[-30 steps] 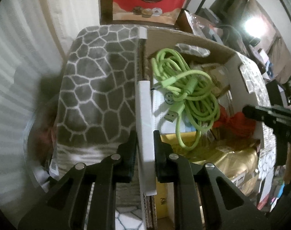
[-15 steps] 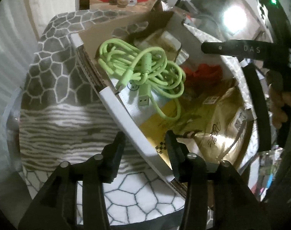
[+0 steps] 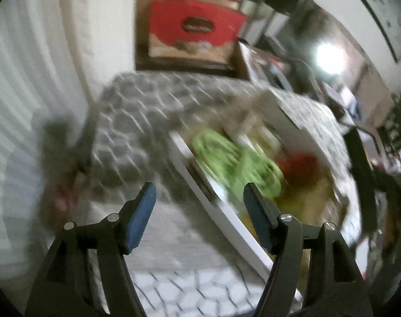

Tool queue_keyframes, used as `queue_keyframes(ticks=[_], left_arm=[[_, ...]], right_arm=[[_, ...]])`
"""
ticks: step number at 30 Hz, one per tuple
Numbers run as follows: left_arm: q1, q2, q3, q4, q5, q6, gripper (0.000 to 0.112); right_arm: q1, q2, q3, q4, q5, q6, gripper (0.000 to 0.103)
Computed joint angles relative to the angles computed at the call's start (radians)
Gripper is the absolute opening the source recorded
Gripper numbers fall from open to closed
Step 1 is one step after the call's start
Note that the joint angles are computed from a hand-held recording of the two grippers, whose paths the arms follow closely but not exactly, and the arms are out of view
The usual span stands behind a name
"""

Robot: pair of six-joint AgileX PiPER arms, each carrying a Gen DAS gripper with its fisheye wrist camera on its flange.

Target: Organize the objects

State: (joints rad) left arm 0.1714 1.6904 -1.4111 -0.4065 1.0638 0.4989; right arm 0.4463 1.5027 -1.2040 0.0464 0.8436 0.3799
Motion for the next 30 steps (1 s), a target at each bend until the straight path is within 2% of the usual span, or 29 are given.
queue_keyframes(ticks=[6, 10, 13, 16, 18, 20, 21, 25, 28, 30], left_arm=[[-0.032, 0.178, -0.206, 0.039, -0.001, -0.052, 0.066], [-0.084, 0.206, -0.213, 0.109, -0.043, -0.08, 0.066], [-0.113, 0.236, -0.221, 0.152, -0.047, -0.125, 0.065], [-0.123, 0.26, -0.225, 0.17, -0.043, -0.146, 0.056], [-0.119, 0.282, -0.236, 0.165, -0.027, -0.155, 0.043], [-0.109, 0.307, -0.255, 0.132, 0.009, -0.145, 0.033], [-0.115, 0.303, -0.243, 0.146, -0.001, -0.154, 0.032], [-0.139, 0.261, -0.183, 0.191, -0.051, -0.179, 0.031], [-0.137, 0.233, -0.158, 0.184, -0.035, -0.188, 0.029], [-0.119, 0.21, -0.139, 0.117, 0.001, -0.139, 0.028]], right_arm=[[-0.08, -0.145, 0.194, 0.147, -0.052, -0.062, 0.042], [-0.145, -0.183, 0.282, 0.36, -0.066, -0.213, 0.042], [-0.147, -0.184, 0.311, 0.397, -0.076, -0.231, 0.042], [-0.182, -0.187, 0.341, 0.495, -0.081, -0.299, 0.041], [-0.193, -0.188, 0.354, 0.536, -0.085, -0.323, 0.039], [-0.208, -0.181, 0.366, 0.603, -0.081, -0.368, 0.031], [-0.21, -0.178, 0.37, 0.625, -0.083, -0.376, 0.032], [-0.171, -0.174, 0.345, 0.549, -0.104, -0.294, 0.03], [-0.143, -0.158, 0.304, 0.454, -0.105, -0.202, 0.031], [-0.154, -0.15, 0.289, 0.483, -0.128, -0.238, 0.026]])
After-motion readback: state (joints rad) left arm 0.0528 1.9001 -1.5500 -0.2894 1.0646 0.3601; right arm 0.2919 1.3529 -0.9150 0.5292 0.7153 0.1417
